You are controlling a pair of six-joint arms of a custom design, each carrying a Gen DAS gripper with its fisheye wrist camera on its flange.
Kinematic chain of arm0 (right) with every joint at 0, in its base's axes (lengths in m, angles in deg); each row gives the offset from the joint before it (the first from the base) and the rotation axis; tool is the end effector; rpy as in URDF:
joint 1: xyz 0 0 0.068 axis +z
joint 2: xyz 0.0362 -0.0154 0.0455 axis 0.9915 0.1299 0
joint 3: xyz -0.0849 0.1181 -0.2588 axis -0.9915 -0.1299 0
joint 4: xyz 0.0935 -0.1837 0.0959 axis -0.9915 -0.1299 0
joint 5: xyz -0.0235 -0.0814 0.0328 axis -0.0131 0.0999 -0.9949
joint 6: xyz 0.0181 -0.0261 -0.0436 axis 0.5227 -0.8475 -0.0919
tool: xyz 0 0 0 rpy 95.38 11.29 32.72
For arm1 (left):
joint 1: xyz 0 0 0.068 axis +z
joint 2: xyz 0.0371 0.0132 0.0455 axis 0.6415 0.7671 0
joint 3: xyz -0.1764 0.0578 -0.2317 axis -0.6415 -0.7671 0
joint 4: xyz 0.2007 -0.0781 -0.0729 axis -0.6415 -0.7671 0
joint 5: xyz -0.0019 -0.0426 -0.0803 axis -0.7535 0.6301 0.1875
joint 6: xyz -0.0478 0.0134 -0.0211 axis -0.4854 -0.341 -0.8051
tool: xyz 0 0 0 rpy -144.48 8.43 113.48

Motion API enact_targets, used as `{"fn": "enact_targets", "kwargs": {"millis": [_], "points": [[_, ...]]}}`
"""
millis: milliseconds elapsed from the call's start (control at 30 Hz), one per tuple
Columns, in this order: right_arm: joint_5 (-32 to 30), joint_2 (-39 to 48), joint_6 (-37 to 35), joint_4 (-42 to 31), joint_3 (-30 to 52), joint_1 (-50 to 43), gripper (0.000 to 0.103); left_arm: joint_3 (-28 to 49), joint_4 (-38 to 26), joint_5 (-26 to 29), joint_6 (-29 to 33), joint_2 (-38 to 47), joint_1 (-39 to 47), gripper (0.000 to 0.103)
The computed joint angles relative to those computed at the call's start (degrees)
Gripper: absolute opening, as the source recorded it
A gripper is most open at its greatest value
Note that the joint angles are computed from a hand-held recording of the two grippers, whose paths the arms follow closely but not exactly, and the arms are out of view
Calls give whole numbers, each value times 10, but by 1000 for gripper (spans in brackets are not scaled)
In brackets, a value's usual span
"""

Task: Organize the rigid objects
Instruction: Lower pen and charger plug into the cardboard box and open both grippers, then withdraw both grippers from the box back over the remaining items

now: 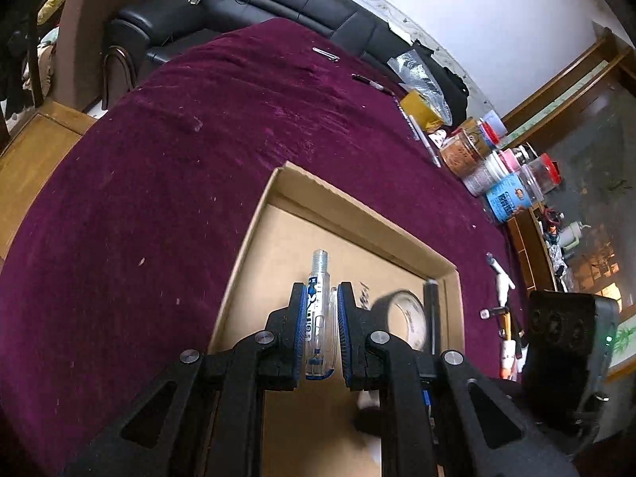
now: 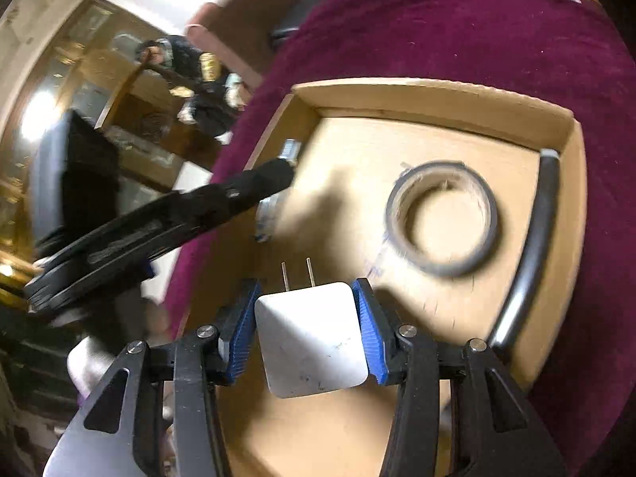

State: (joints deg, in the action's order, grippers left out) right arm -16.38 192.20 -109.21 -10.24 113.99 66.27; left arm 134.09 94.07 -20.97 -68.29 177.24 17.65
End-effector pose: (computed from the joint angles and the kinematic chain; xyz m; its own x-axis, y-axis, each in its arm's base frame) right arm 0.3194 -0.0691 0.0681 -0.9444 -0.1550 -0.2898 -0.3027 0.7536 0.5834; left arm 0.3207 -0.1405 0.0774 -0.8733 -0.2523 -0.4167 0.0046 0.8511 -0.5250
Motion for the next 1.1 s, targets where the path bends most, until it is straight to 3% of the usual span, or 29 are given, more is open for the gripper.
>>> {"fn": "enact_targets", "kwargs": {"millis": [67,200,267,467,500,600,667,733,767,867,933,1000,1100], "points": [[5,-3,26,34,-1,7,46,17,-8,5,4,12,2,12],[72,-33,94,158,-35,31,46,50,-16,21,11,31,4,12],[82,-32,106,179,-38,38,46,62,-17,26,10,39,6,13],[134,-93,122,280,-111,75,47,39,-1,36,7,20,-4,40],[133,-98,121,270,-101,75,47,31,-2,25,6,9,-9,42],[105,-143,98,266,-124,50,47,-31,36,-40,-8,-45,-30,58],[84,-178,70,278,-152,20,47,-80,53,-115,-22,-90,-57,60],[61,-245,43,337,-219,-31,47,-122,48,-206,-32,-138,-101,60],[55,-272,41,382,-254,-52,50,-140,43,-263,-38,-162,-136,61],[14,-327,37,631,-405,-183,89,-155,-4,-423,-84,-204,-250,74],[-17,-272,54,835,-484,-280,90,-129,-51,-497,-127,-201,-320,82],[-21,-227,59,836,-476,-349,89,-81,-109,-540,-166,-181,-377,82],[-39,-190,42,669,-388,-419,89,-8,-162,-555,-168,-143,-428,82]]}}
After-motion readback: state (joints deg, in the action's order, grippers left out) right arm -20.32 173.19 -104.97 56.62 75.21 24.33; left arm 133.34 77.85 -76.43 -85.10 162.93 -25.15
